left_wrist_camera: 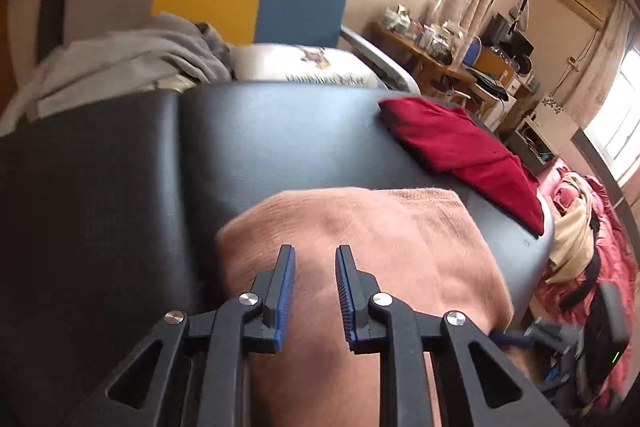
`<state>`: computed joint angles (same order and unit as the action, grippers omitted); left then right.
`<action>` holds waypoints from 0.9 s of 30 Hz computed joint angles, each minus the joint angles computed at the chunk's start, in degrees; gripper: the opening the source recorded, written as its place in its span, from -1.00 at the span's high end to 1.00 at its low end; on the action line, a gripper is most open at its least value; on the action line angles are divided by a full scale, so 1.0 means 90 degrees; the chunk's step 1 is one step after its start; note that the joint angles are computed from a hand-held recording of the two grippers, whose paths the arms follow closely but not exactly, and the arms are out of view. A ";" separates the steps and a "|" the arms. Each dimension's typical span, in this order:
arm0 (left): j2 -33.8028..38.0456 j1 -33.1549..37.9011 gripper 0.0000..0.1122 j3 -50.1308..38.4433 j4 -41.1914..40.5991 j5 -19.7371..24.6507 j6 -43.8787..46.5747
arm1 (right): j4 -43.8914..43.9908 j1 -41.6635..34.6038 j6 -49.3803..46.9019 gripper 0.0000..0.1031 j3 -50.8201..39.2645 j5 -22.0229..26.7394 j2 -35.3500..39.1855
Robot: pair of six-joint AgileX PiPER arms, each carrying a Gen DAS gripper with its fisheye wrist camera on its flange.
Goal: Fold clothes
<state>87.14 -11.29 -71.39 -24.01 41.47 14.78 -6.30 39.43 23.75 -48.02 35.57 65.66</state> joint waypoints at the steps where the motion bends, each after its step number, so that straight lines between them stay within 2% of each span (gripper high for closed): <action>1: -0.0352 0.0045 0.64 0.0376 -0.0073 -0.0041 0.0203 | 0.0016 0.0006 -0.0090 -0.18 -0.0243 0.0001 0.0079; 5: -0.1634 0.0085 0.64 0.1794 -0.0625 -0.0116 0.1030 | 0.0794 -0.0230 -0.1099 -0.40 -0.1485 -0.0026 0.0810; 9: -0.2358 -0.0179 0.64 0.2785 -0.1185 -0.0120 0.1559 | 0.1876 -0.0539 -0.2196 -0.41 -0.2866 0.0010 0.2196; 12: -0.2214 -0.0639 0.63 0.3071 -0.1183 -0.0261 0.1449 | 0.2217 -0.0705 -0.2420 -0.41 -0.3892 0.0417 0.3263; 14: -0.2026 -0.1136 0.63 0.3309 -0.0667 -0.0827 0.0940 | 0.1964 -0.0764 -0.2310 -0.47 -0.4348 0.0524 0.3931; 15: -0.1973 -0.1217 0.63 0.3391 -0.0637 -0.0997 0.0861 | 0.1799 -0.0786 -0.2231 -0.73 -0.4576 0.0576 0.4258; 17: -0.1907 -0.1029 0.61 0.3499 -0.1253 -0.1076 0.1405 | 0.2143 -0.0983 -0.2396 -0.96 -0.4441 0.0243 0.4447; 19: -0.1852 -0.0988 0.61 0.3512 -0.1422 -0.1146 0.1576 | 0.2449 -0.1137 -0.2566 -0.97 -0.4309 -0.0048 0.4541; 22: -0.1846 -0.1342 0.61 0.3545 -0.0877 -0.1560 0.1096 | 0.2452 -0.1171 -0.2729 -0.99 -0.4536 0.0059 0.4694; 24: -0.1783 -0.1408 0.61 0.3453 -0.0678 -0.1623 0.0817 | 0.2504 -0.1212 -0.2820 -0.99 -0.4691 0.0128 0.4793; 25: -0.1751 -0.1350 0.61 0.3412 -0.0784 -0.1587 0.0871 | 0.2648 -0.1260 -0.2915 -0.99 -0.4748 0.0171 0.4830; 27: -0.1694 -0.0934 0.61 0.3193 -0.1206 -0.1144 0.1100 | 0.2945 -0.1347 -0.3083 -0.99 -0.4786 0.0241 0.4849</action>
<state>71.90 -19.69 -42.66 -34.86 31.18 24.68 20.21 27.31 -4.00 -91.09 37.73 109.30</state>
